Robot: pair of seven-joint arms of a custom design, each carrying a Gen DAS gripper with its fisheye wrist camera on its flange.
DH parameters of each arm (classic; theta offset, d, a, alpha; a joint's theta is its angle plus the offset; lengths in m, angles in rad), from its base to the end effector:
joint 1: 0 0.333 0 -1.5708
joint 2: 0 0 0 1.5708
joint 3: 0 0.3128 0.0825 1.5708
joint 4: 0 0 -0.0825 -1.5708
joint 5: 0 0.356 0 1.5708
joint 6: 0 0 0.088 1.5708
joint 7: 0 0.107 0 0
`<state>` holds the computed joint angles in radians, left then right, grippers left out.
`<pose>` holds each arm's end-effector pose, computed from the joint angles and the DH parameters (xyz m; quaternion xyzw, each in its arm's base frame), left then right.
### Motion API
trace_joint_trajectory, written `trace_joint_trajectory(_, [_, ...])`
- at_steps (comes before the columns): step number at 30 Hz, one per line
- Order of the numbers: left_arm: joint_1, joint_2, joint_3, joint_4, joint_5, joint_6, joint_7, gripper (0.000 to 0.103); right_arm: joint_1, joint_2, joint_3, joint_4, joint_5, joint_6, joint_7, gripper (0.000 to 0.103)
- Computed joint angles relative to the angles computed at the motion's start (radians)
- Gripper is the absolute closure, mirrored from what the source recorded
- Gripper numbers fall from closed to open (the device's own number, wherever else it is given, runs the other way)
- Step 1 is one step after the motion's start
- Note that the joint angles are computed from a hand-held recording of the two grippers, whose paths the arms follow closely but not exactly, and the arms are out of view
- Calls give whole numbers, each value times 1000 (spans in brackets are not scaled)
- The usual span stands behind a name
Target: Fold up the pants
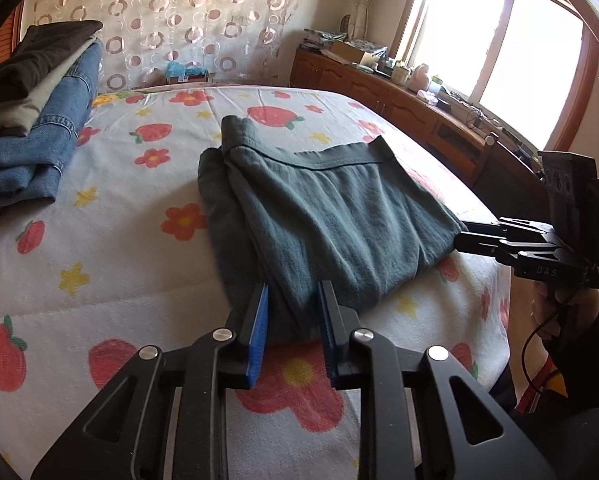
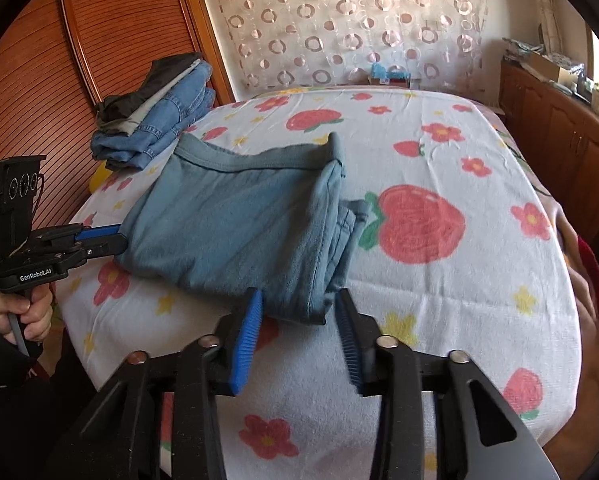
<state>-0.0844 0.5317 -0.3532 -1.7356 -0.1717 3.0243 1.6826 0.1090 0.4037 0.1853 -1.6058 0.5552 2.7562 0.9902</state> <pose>0.6476 -0.2421 0.3932 -0.5576 0.7315 -0.3716 0.1261 0.6721 0.1585 0.4896 -0.7582 0.5063 -0.1473 0.3836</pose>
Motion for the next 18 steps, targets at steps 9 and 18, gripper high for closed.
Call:
trace_joint_trajectory(9, [6,-20,-9,-24,-3,59,6,97,-9,11,15,6,39,11,-44,95])
trace_joint_trajectory(18, [41,-32,-43,-30,-1,50,6,97,4,-11,3,-18,19,12,-31,96])
